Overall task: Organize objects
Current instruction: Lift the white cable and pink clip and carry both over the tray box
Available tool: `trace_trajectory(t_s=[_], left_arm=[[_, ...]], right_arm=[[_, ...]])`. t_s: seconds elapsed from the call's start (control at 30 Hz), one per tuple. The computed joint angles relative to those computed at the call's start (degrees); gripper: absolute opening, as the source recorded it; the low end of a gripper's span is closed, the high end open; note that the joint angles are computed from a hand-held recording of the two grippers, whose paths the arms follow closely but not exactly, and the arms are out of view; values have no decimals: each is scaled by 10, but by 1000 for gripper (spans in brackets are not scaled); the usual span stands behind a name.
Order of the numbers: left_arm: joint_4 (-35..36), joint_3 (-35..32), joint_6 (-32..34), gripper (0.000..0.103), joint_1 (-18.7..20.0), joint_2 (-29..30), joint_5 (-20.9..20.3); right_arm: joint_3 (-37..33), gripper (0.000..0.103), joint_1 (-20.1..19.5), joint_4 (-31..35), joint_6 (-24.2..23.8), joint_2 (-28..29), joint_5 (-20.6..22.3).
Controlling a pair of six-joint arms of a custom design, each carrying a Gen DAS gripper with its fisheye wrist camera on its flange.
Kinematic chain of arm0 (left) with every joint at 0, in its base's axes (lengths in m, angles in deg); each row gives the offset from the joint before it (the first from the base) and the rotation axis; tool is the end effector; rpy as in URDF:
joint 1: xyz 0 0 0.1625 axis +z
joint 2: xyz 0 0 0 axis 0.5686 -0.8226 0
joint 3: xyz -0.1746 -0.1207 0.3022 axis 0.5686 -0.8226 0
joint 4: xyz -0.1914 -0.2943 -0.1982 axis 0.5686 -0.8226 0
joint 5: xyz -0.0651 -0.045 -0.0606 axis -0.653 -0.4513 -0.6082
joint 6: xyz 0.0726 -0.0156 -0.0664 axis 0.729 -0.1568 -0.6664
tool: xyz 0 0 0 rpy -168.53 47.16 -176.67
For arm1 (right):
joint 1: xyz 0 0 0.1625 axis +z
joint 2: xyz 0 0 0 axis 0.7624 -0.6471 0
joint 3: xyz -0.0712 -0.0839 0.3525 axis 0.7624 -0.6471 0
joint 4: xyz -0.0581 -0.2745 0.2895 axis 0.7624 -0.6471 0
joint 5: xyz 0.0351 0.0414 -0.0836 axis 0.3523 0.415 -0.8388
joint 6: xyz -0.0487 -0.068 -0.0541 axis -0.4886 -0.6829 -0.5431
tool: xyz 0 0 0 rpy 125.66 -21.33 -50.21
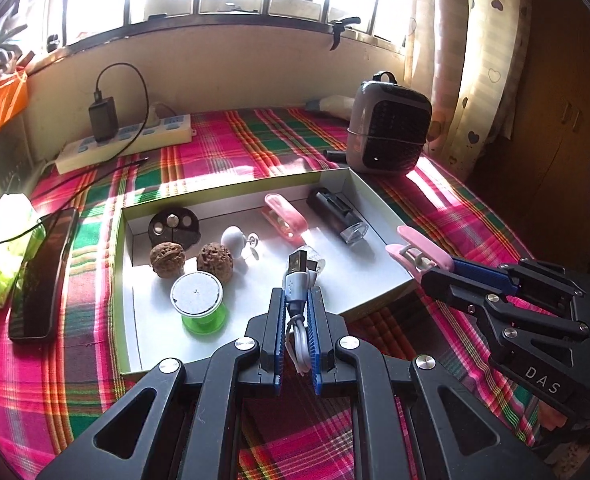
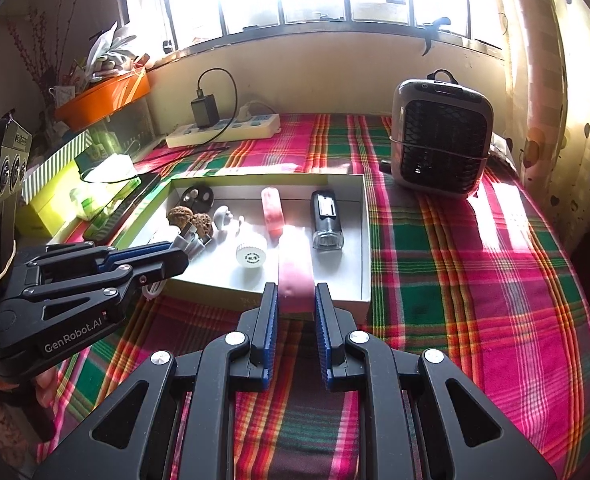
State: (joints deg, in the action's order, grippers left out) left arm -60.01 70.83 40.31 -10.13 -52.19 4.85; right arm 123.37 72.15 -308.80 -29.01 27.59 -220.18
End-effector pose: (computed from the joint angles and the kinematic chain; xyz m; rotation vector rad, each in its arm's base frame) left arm -0.1383 -0.2766 0.1521 0.8875 2.4821 -0.7026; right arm 0.2168 -0.2281 0.0493 0.4795 -2.3321 0.9373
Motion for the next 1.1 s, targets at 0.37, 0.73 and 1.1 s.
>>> trace_trajectory(t_s=[0.37, 0.73, 1.1], left_arm=[[-51, -19, 27, 9, 32, 50, 1], [-101, -39, 52, 9, 66, 114, -2], [-131, -53, 72, 9, 93, 155, -6]], right_arm=[[-26, 19, -18, 19, -26, -6, 10], [-59, 19, -54, 60, -49, -5, 32], [-80, 19, -85, 96, -52, 4, 49]])
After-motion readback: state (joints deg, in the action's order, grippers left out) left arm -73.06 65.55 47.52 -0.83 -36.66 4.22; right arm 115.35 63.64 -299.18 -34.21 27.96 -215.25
